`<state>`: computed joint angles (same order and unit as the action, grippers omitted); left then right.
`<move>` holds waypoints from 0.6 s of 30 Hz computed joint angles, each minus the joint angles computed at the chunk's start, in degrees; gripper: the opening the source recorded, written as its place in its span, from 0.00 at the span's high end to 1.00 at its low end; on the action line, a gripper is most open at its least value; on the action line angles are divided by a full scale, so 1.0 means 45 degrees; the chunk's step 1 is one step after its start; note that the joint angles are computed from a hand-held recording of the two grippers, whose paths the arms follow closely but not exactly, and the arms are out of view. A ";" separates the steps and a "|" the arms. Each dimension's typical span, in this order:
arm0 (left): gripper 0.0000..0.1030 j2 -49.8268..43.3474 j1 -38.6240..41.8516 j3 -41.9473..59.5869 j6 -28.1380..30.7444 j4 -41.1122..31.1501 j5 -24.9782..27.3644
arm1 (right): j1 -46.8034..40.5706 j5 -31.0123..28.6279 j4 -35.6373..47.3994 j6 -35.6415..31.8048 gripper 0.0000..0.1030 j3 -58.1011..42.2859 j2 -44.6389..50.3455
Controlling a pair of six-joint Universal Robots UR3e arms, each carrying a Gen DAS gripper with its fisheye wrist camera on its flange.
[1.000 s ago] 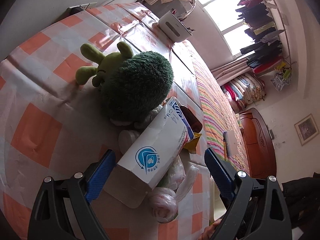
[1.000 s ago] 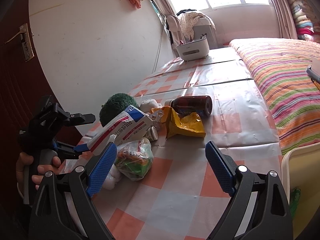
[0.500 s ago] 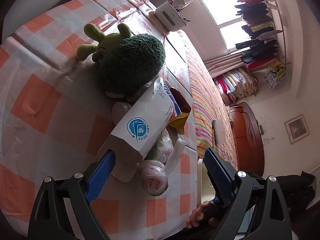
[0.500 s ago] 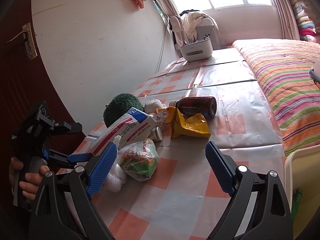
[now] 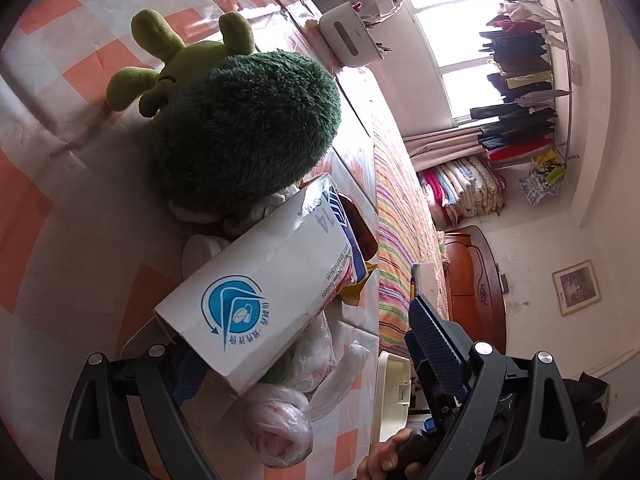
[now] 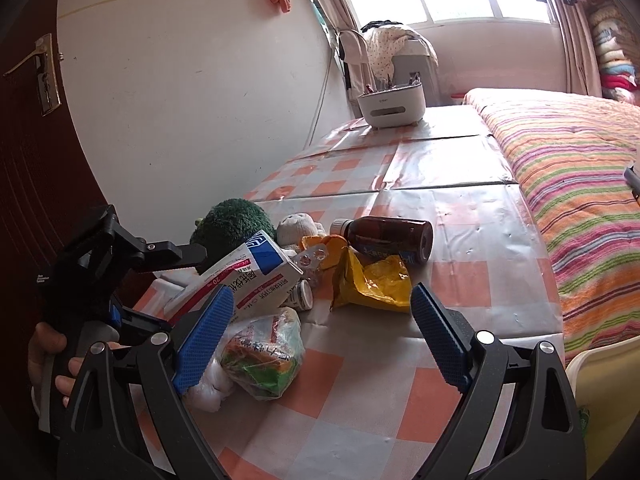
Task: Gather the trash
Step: 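Grasp the white box with the left gripper while the right grasps the yellow wrapper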
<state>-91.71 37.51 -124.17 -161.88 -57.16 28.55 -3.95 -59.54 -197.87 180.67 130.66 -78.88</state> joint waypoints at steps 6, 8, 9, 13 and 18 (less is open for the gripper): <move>0.45 -0.0517 -0.0229 -0.0001 -0.0514 0.0942 0.0135 | 0.0781 -0.0778 0.3675 -0.0839 0.37 -0.3245 0.1454; 0.54 -0.0928 -0.0165 0.0203 -0.0094 0.0396 0.0137 | 0.0956 -0.1073 0.4717 -0.1043 0.42 -0.4235 0.2027; 0.54 -0.1050 -0.0125 0.0266 0.0112 0.0122 0.0010 | 0.0991 -0.1151 0.5036 -0.1172 0.43 -0.4600 0.2275; 0.70 -0.0957 0.0015 0.0397 0.0895 -0.0724 -0.0353 | 0.1231 -0.1577 0.6335 -0.1778 0.71 -0.5827 0.2939; 0.82 -0.0515 -0.0103 0.0281 0.1531 -0.1188 -0.0587 | 0.1422 -0.2042 0.6107 -0.1943 0.82 -0.5852 0.3113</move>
